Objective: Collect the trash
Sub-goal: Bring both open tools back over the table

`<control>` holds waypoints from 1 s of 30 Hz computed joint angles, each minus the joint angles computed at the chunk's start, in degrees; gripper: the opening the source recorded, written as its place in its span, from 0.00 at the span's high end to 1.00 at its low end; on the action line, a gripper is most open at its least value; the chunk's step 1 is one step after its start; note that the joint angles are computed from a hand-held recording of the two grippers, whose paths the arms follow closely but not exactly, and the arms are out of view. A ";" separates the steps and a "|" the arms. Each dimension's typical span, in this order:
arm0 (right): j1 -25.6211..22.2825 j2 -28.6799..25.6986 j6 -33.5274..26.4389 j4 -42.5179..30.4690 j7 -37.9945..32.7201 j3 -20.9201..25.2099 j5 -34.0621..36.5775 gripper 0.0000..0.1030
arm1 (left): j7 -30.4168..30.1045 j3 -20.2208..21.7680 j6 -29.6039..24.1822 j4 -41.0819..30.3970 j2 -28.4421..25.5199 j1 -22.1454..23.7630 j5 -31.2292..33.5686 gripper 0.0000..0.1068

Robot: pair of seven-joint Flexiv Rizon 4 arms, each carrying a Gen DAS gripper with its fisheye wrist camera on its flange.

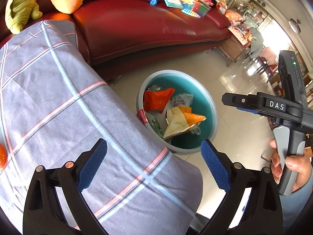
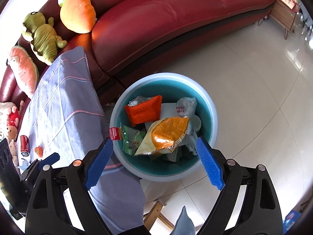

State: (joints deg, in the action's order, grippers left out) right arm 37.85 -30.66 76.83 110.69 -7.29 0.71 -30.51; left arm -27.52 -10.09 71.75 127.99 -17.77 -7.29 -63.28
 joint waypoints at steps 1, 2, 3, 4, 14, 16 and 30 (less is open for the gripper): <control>0.25 -0.03 -0.29 -0.29 0.05 0.11 -0.02 0.20 | 0.53 0.04 0.05 0.49 0.51 0.18 -0.60 0.10; 0.54 0.01 -0.56 -0.51 0.11 0.25 -0.08 0.20 | 0.83 0.16 0.01 0.89 0.96 0.24 -1.10 0.10; 0.72 0.00 -0.84 -0.79 0.09 0.49 -0.07 0.20 | 1.29 0.30 -0.02 1.22 1.26 0.29 -1.73 0.10; 1.04 -0.04 -1.15 -1.16 0.14 0.73 -0.11 0.20 | 1.80 0.59 -0.13 1.75 1.86 0.40 -2.41 0.10; 3.64 -2.38 -5.90 -8.05 -3.30 4.60 0.66 0.19 | 8.10 5.39 -0.33 7.09 7.56 1.01 -8.69 0.09; 4.42 -3.21 -7.54 -10.10 -4.27 5.45 1.12 0.19 | 9.78 6.50 -0.61 7.99 8.49 1.46 -10.17 0.09; 10.92 -11.43 -19.60 -27.27 -12.26 9.18 4.65 0.19 | 19.05 13.07 -2.32 12.03 12.26 7.57 -17.90 0.08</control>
State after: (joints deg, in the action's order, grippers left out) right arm 48.77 -42.10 57.23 83.43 -19.54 9.89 -25.86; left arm -8.47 2.98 69.42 140.02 -5.50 0.28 -81.18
